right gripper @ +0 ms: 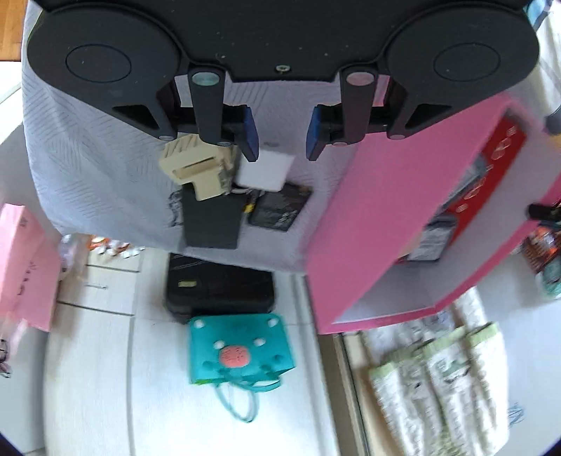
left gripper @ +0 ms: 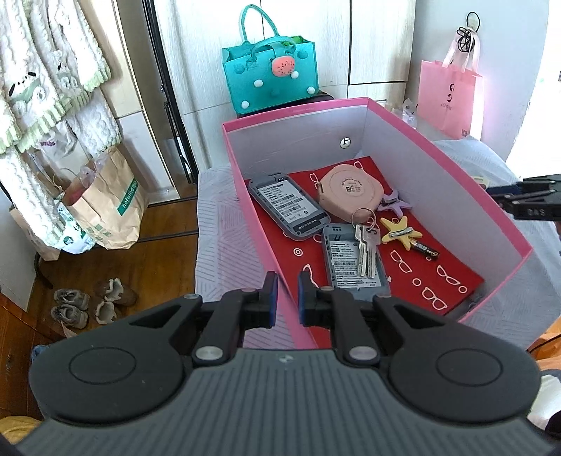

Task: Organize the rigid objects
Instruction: 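Move the right gripper to the white charger and grasp it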

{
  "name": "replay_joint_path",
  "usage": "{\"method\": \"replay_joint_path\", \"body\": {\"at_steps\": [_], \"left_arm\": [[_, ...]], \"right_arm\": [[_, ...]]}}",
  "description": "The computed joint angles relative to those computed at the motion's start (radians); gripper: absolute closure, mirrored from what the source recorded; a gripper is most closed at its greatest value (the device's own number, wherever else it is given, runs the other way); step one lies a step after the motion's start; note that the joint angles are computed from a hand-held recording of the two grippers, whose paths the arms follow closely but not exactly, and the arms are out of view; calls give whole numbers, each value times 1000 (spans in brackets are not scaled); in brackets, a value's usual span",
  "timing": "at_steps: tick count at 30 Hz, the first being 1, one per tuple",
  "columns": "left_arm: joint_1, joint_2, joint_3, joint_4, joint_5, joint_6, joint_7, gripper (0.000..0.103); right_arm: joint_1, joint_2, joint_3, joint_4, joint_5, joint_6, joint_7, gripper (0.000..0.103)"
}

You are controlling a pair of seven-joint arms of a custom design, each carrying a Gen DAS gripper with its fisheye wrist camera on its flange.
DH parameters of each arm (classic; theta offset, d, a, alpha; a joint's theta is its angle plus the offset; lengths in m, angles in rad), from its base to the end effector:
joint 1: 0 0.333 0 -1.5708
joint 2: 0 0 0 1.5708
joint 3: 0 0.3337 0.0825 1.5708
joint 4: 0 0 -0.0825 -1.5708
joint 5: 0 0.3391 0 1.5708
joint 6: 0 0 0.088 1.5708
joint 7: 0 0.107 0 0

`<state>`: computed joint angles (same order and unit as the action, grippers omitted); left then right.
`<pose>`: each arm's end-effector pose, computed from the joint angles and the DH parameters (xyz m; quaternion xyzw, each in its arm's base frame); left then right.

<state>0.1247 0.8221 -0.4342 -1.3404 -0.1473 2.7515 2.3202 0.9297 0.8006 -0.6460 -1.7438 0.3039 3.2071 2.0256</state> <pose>0.7503 -0.1182 0.3717 -0.3907 0.8481 -0.3152 0.1694 0.6397 0.2700 0.3307 -0.5952 0.6817 -0.2775 0.3226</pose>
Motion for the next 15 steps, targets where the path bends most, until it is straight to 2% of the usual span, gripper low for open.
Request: {"method": "replay_joint_path", "body": {"at_steps": [2,6,8,12,15], "left_arm": [[6,-1,-5,-7,-1,9,8,92],[3,-8,-3,-23,14,31,15,92],[3,-9,-5,-25,15,29,10,92],[-1,-7,5,-22,20,41,-11,92],[-2,-12,5,-29,24,44,-25,92]], "right_arm": [[-3,24,-11,17,7,2,10,65],[-76,22,64,50,-7,-5,-14,64],[-67,32,52,58,-13,-10,-13,60],[-63,52,49,63,-3,24,-13,59],[-58,76,34,86,9,8,-15,57]]}}
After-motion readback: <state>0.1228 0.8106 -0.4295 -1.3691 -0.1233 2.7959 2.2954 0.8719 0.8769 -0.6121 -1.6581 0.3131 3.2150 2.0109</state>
